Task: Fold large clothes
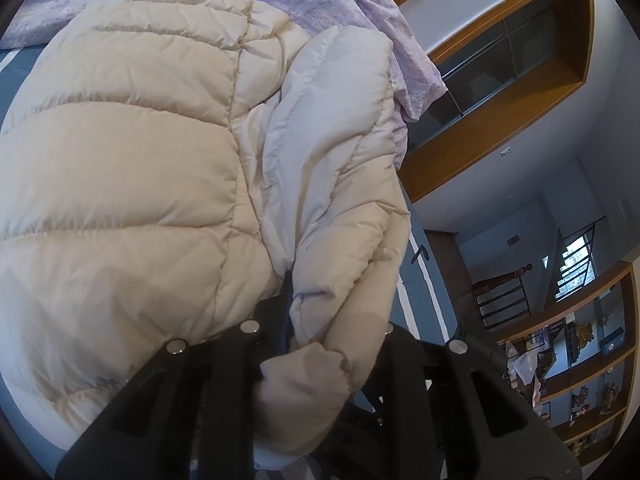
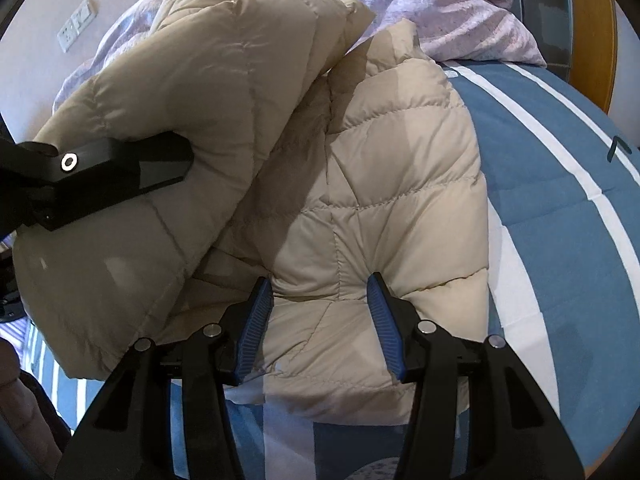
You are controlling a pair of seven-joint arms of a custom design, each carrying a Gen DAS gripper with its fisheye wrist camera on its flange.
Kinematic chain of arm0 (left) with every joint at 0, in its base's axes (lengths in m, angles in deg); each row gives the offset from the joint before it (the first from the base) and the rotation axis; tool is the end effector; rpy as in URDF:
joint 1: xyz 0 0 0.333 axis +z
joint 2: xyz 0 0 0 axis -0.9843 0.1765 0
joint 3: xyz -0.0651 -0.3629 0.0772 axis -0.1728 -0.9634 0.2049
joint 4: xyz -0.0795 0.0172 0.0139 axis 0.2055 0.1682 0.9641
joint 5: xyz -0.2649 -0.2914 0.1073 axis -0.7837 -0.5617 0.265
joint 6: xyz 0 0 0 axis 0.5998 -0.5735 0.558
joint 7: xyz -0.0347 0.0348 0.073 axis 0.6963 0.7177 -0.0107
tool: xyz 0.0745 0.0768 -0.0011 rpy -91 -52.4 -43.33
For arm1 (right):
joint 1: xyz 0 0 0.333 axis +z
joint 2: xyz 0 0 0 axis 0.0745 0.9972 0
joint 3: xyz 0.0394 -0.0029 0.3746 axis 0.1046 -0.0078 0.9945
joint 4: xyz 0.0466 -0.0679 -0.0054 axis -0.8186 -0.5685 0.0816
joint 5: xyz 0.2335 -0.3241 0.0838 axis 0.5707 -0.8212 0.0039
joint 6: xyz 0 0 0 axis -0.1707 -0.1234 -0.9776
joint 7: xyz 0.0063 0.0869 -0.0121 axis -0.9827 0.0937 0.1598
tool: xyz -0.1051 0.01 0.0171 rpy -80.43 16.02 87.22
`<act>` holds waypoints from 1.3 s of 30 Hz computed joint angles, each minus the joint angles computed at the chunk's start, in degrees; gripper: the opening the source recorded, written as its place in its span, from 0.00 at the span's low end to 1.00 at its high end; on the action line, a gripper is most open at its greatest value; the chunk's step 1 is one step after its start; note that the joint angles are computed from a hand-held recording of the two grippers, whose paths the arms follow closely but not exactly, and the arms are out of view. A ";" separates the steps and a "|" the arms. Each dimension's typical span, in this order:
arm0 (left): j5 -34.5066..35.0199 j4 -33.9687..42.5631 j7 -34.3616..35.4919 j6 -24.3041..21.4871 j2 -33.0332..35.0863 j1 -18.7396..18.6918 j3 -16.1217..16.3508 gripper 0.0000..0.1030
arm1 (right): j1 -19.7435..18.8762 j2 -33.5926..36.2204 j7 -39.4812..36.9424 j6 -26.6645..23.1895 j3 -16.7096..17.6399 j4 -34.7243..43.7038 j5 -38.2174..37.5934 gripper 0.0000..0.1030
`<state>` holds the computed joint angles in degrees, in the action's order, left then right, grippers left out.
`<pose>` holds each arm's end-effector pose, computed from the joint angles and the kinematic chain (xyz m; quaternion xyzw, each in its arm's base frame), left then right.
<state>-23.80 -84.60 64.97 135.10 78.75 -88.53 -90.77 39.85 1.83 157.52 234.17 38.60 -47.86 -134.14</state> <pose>0.5391 -0.1586 0.4471 0.6398 -0.6313 0.4326 0.0715 0.4796 0.2882 0.3892 -0.6668 0.6587 -0.1170 0.3283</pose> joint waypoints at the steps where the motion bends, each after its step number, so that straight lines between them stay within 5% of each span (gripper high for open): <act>1: -0.25 0.15 0.05 -0.38 0.07 0.04 0.02 0.20 | 0.20 0.07 0.83 1.22 -0.75 -0.27 -0.36 0.50; 6: 1.29 0.16 -0.61 -1.50 -0.38 0.23 0.13 0.26 | 3.86 0.23 -0.59 3.10 -4.95 -1.03 1.73 0.50; 8: 1.43 -0.18 -0.54 -3.28 -1.38 0.80 0.79 0.43 | 5.00 0.30 -1.67 2.90 -5.82 -1.07 3.04 0.50; 14: 2.69 -1.71 -0.59 -2.44 -5.33 1.24 1.93 0.60 | 4.29 0.08 -6.80 2.73 -4.41 -1.83 8.99 0.50; 18: 5.94 -3.84 -1.91 1.35 -8.73 1.20 2.93 0.62 | 1.87 -0.21 -11.30 1.98 -1.28 -2.24 13.97 0.50; 25: 18.49 -9.27 -12.00 10.88 -11.53 1.37 3.96 0.63 | 5.32 -0.97 -13.83 0.95 -3.81 -2.97 17.16 0.50; 29: 31.65 -12.58 -23.41 18.31 -10.81 3.79 2.95 0.63 | 6.48 -1.38 -12.28 0.78 -5.19 -3.20 15.18 0.50; 34: 31.59 -11.73 -24.66 15.43 -8.06 0.99 6.83 0.63 | 5.58 -1.30 -8.27 0.03 -4.72 -2.48 10.33 0.50; 39: 34.04 -10.75 -26.20 16.76 -5.46 0.27 5.02 0.65 | 2.47 -1.07 -7.16 0.89 -2.21 -2.42 8.43 0.50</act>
